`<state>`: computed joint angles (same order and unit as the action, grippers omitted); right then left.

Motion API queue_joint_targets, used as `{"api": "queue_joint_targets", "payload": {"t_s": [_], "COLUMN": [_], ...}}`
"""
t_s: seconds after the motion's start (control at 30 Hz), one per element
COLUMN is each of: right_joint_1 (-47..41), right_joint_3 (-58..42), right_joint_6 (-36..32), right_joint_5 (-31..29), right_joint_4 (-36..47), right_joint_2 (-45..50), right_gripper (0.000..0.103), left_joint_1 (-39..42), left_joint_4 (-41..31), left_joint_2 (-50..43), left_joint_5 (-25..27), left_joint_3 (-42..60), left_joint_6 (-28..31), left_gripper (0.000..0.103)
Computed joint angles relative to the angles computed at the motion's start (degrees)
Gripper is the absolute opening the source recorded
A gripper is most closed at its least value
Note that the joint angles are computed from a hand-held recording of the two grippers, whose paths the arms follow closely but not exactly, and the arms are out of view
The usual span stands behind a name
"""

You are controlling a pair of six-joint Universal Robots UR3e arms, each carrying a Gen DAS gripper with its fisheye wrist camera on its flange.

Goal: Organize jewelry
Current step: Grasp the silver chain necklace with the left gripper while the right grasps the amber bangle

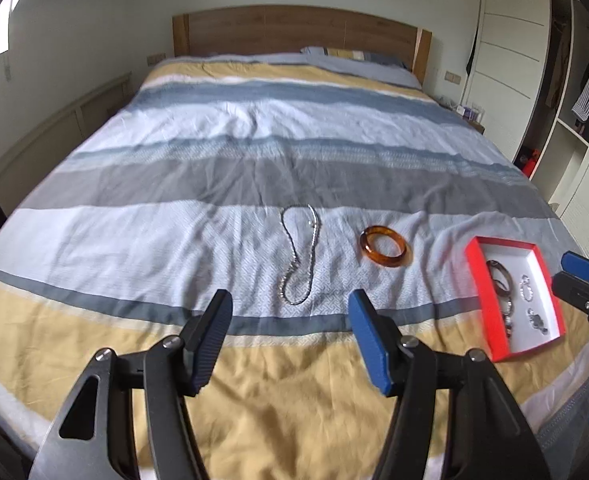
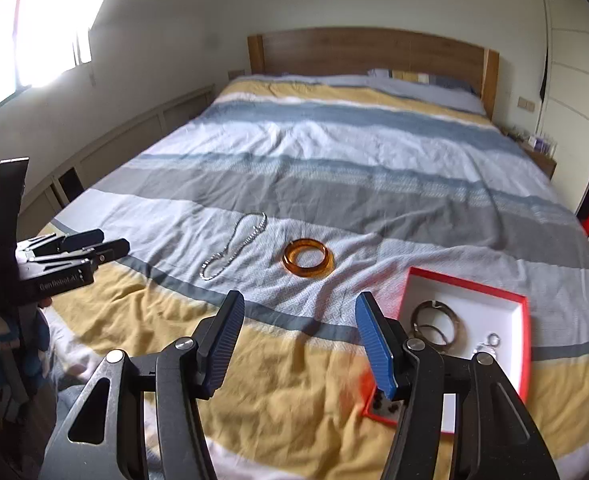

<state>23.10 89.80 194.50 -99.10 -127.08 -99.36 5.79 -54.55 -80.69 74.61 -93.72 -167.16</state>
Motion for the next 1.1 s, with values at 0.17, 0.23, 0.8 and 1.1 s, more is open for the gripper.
{"api": "queue_joint_targets", "payload": {"t_s": [0.17, 0.23, 0.8, 1.1], "right_joint_1": [-6.73, -8.59, -14.28, -14.12], "right_joint_3": [-0.58, -2.01, -23.55, -17.98], "right_joint_6": [-4.34, -5.22, -4.85, -3.06], "right_joint_5": [6.84, 8.74, 15.57, 17.76], "right_joint_4": [-5.76, -7.72, -9.83, -16.02], "right_joint_2": [9.89, 14.49, 46.21, 45.43], "right_gripper": [0.057, 0.057, 0.048, 0.017], "left_joint_1": [-4.34, -5.57, -7.51, -7.51], "left_joint_4": [7.17, 8.88, 18.26, 21.07], "left_joint_2": [-14.91, -20.77, -41.21, -39.97], "left_joint_5": [2.34, 2.94, 3.29, 3.29], "left_joint_3": [4.07, 7.16, 16.11, 13.18], "left_joint_6": [-1.06, -0.98, -1.69, -1.95], "left_gripper": [0.058, 0.058, 0.058, 0.051]}}
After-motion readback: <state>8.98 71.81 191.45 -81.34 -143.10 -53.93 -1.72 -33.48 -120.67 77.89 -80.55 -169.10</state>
